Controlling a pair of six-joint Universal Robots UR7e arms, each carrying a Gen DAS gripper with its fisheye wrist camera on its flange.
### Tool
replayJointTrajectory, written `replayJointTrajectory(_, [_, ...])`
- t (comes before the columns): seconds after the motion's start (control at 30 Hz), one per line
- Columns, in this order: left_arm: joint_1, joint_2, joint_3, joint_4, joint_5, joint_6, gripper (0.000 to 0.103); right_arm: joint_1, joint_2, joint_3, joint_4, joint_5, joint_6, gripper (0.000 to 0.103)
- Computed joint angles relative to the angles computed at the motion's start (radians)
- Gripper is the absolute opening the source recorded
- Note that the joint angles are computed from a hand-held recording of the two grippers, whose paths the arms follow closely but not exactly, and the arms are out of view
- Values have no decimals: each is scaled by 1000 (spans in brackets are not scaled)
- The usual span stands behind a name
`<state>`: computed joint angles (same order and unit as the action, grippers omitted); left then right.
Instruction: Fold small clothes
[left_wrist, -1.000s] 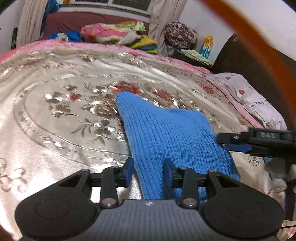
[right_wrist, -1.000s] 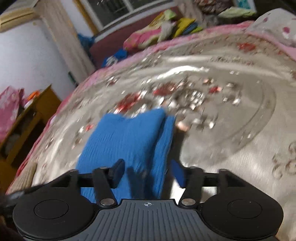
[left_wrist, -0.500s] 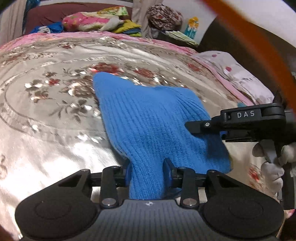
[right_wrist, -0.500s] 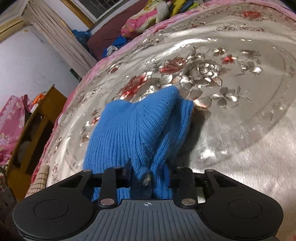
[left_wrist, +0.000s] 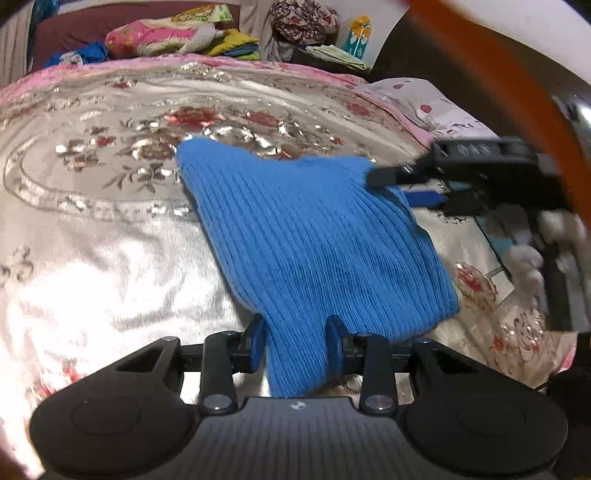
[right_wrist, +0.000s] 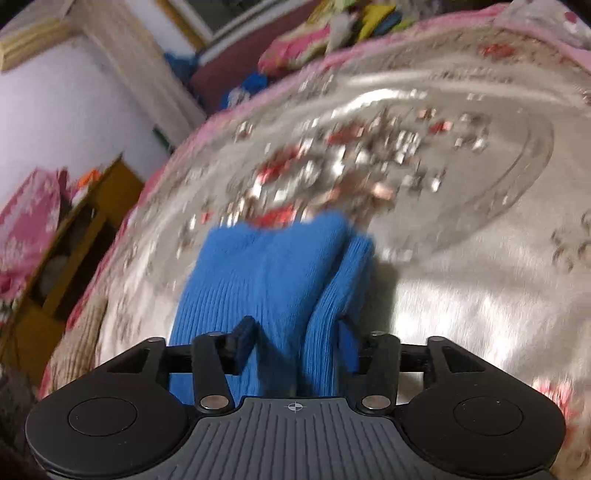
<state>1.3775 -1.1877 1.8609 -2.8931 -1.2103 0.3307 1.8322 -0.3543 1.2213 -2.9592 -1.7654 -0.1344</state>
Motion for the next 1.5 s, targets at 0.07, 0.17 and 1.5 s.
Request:
replayJointTrajectory(0.07, [-2, 6, -5, -5, 5, 12, 39, -4, 30, -52, -13, 10, 2, 52])
replayJointTrajectory(0.17, [-2, 14, -12, -5, 6, 12, 39, -8, 79, -138, -4, 25, -32, 52])
replayJointTrajectory(1.5, [-85, 46, 37, -120, 260, -77, 41, 72, 27, 114, -277, -216, -213, 29])
